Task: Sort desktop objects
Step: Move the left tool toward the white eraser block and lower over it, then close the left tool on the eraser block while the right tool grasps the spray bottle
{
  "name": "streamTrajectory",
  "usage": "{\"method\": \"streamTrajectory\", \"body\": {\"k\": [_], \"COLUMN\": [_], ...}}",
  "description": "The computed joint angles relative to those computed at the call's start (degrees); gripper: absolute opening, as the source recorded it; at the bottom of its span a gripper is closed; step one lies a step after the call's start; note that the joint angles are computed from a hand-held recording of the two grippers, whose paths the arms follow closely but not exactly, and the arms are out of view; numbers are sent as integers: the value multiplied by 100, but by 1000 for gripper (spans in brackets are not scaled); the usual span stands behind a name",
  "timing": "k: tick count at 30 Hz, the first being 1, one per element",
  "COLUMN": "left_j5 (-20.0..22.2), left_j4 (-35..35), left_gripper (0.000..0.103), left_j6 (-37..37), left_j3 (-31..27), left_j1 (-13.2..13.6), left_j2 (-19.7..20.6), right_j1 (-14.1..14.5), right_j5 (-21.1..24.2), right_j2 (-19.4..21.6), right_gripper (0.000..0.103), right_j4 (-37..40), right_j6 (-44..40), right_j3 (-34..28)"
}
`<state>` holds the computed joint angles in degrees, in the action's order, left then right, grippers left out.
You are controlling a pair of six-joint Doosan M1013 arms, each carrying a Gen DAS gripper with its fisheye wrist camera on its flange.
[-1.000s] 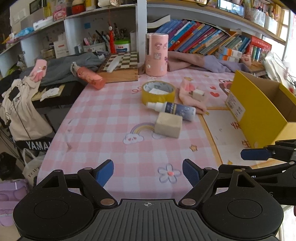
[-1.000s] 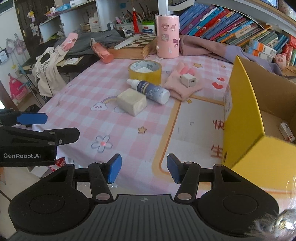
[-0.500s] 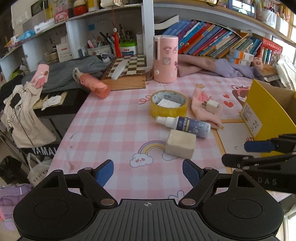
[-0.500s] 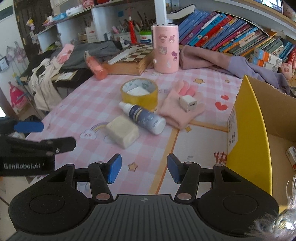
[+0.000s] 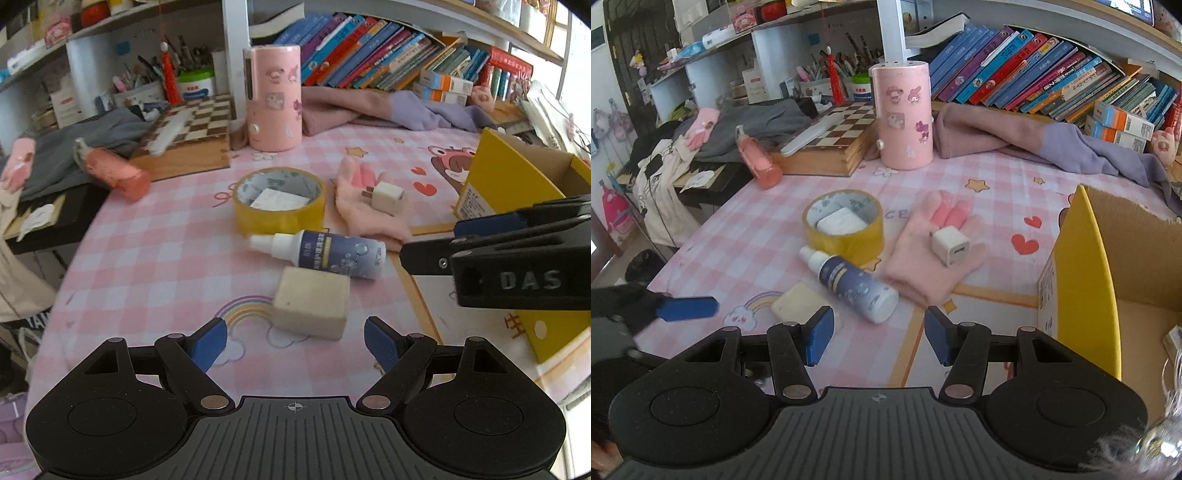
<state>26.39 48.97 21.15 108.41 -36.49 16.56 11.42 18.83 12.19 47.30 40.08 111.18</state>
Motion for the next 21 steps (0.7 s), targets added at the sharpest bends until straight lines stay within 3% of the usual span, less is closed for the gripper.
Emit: {"method": "streamTrajectory", "body": {"k": [10, 12, 14, 17, 21], "left_j5": [-395, -413, -424, -415, -485], "left_j4": [-649, -798, -507, -164, -497], "left_gripper": [80, 74, 71, 55, 46], "left_j6": [509, 595, 333, 186, 461], "left_j3": [-216, -253, -247, -247, -244], "left_j1": [221, 240, 218, 194, 250], "left_j2": [338, 387, 406, 426, 385], "right_j1": [-64, -72, -76, -79, -71], "right_j5": [240, 306, 361, 463, 661], "right_j2": [187, 223, 262, 321, 413], "right_gripper": [52, 52, 52, 52, 52], "right_j4": [-266, -329, -380, -427, -484], "right_j6": [126, 136, 133, 91, -9], "right_j3": [-273, -326, -374, -448, -566]}}
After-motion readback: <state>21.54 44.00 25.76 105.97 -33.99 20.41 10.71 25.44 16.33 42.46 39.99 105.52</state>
